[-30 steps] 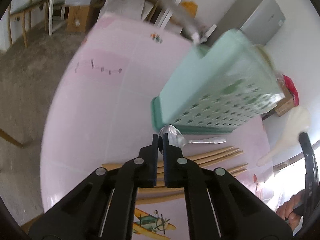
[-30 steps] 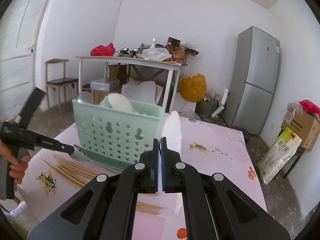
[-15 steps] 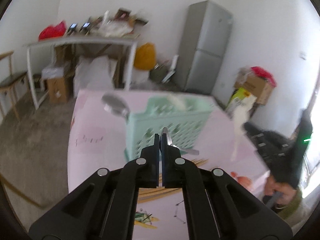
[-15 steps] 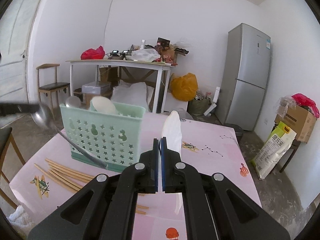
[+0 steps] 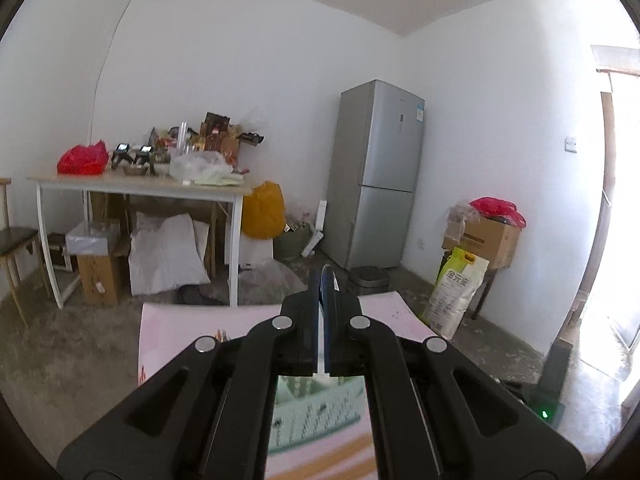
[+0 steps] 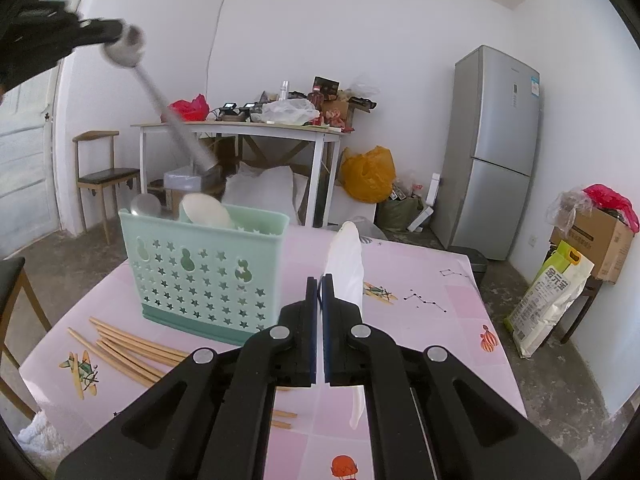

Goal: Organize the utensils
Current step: 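Insert the steel spoon into the green holder and open the left tool, then insert the white spoon into the green holder and open the right tool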

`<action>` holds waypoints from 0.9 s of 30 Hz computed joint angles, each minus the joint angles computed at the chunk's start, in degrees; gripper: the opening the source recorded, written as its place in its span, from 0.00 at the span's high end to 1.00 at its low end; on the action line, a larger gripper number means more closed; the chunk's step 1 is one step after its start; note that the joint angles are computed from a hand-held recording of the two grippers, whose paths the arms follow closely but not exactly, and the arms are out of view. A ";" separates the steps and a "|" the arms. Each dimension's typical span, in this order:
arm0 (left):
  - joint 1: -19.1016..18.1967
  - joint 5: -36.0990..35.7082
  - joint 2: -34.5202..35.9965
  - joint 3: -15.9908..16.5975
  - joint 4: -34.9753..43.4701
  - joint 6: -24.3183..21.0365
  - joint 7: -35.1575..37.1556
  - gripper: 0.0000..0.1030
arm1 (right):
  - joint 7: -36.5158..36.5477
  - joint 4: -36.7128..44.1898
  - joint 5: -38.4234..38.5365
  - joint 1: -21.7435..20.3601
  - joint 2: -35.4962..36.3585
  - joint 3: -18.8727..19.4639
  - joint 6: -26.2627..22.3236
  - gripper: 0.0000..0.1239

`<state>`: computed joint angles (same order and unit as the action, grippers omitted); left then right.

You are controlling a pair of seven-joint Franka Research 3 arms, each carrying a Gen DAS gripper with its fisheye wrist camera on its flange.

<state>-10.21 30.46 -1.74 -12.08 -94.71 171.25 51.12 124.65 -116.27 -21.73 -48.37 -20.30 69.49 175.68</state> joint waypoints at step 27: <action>-5.42 -15.30 22.91 -1.52 24.95 -18.24 25.06 0.88 | 0.56 0.71 -2.83 0.42 2.29 0.15 -0.71 0.98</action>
<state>-15.63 15.16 21.17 -13.60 -69.76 153.01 76.18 125.21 -115.56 -24.56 -47.95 -18.02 69.64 174.97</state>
